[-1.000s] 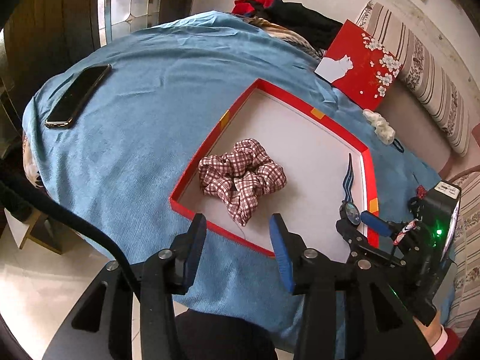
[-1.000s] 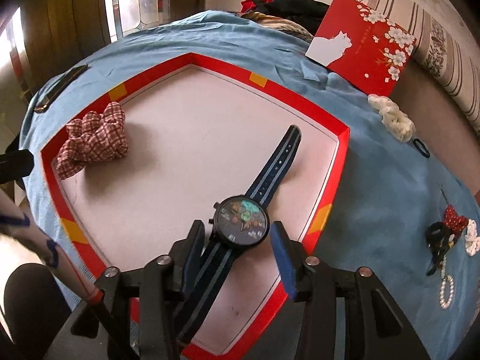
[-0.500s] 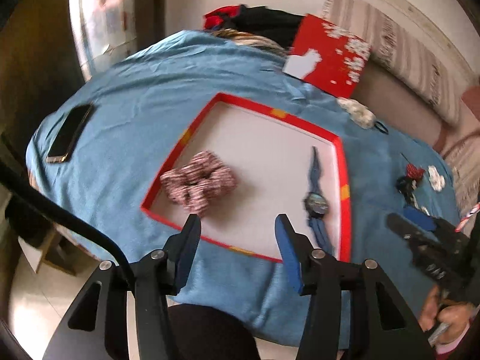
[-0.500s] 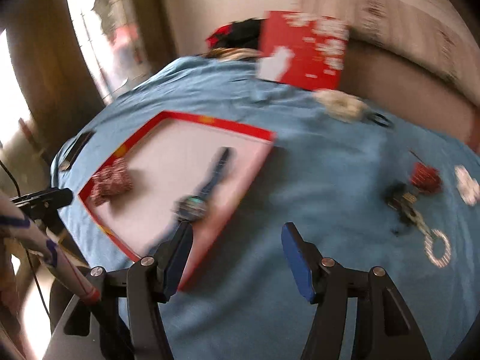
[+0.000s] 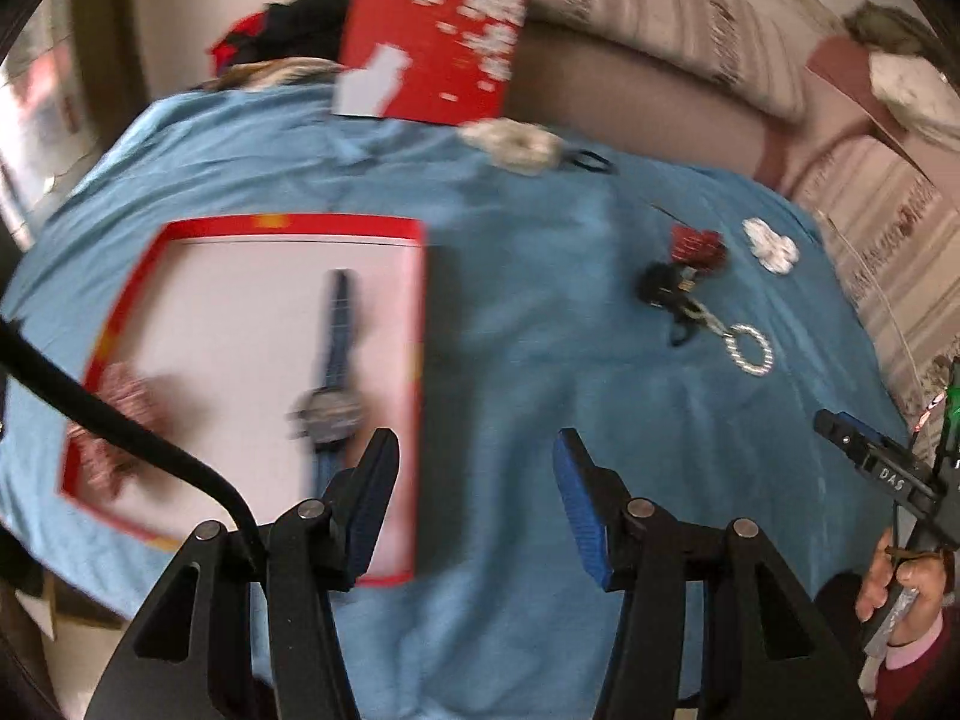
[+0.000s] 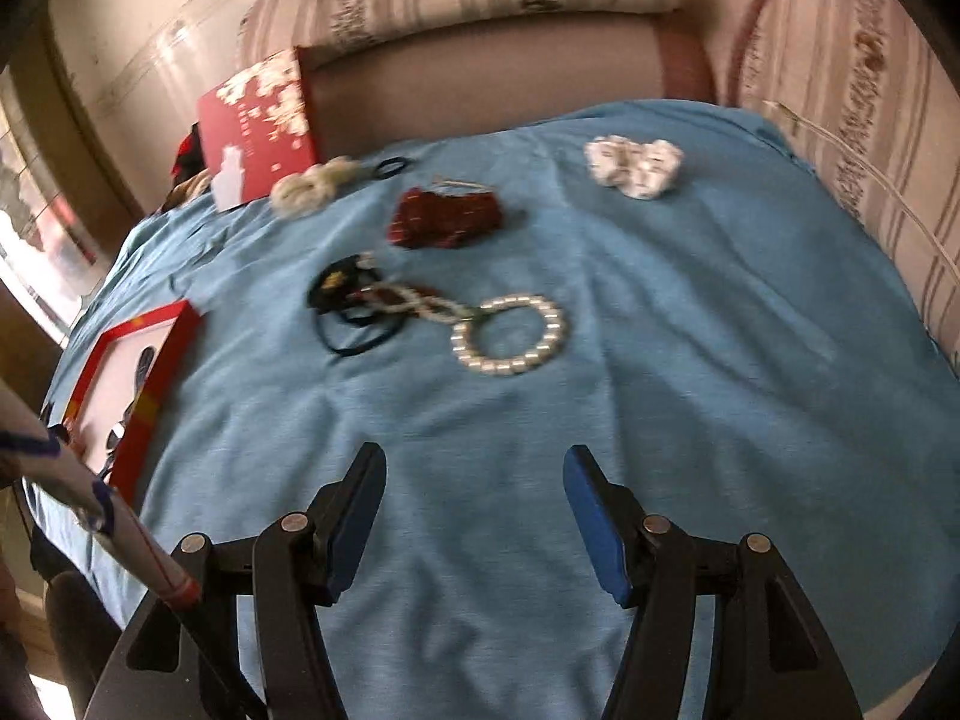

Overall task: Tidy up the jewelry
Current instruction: 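Open the right tool to drop the watch into the box lid, then grasp the polka-dot scrunchie with left tool while right tool grasps the pearl bracelet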

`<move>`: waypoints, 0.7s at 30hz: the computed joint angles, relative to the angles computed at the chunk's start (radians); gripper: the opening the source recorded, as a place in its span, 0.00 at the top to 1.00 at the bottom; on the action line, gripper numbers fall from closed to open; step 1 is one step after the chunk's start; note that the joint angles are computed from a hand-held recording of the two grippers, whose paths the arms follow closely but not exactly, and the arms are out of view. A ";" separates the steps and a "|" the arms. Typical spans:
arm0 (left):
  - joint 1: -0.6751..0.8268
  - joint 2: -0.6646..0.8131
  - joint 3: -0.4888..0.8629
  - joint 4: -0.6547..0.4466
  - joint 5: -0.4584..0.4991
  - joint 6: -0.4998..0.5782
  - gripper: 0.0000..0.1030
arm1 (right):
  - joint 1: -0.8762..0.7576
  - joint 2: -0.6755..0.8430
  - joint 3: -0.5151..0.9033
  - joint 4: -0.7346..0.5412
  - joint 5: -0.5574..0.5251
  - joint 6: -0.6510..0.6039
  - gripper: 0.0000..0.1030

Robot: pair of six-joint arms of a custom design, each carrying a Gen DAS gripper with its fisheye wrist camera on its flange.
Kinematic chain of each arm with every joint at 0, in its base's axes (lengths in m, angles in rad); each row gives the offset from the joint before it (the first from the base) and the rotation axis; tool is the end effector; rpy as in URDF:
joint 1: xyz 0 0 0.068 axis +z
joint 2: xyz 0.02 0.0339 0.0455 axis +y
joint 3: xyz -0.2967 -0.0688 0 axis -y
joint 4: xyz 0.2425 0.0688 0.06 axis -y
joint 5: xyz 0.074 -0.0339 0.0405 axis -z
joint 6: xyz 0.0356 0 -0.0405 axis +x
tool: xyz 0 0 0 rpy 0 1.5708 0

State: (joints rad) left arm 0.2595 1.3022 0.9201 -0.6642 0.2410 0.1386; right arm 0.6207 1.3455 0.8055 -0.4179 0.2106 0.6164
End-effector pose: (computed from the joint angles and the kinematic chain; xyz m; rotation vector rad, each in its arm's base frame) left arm 0.2371 0.0541 0.2708 -0.0721 2.5774 -0.1691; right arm 0.2119 0.1423 0.2405 0.0787 2.5138 0.2447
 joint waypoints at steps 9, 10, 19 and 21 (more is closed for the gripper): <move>-0.320 0.250 0.147 0.127 -0.075 -0.190 0.49 | -0.150 0.047 -0.061 0.157 -0.111 -0.086 0.36; -0.340 0.288 0.182 0.132 -0.081 -0.199 0.49 | -0.164 0.066 -0.057 0.175 -0.122 -0.093 0.36; -0.473 0.745 0.674 0.049 -0.047 -0.235 0.48 | -0.257 0.257 0.012 0.299 -0.194 -0.149 0.37; -0.489 0.827 0.774 0.003 -0.027 -0.232 0.48 | -0.263 0.293 0.030 0.305 -0.194 -0.159 0.41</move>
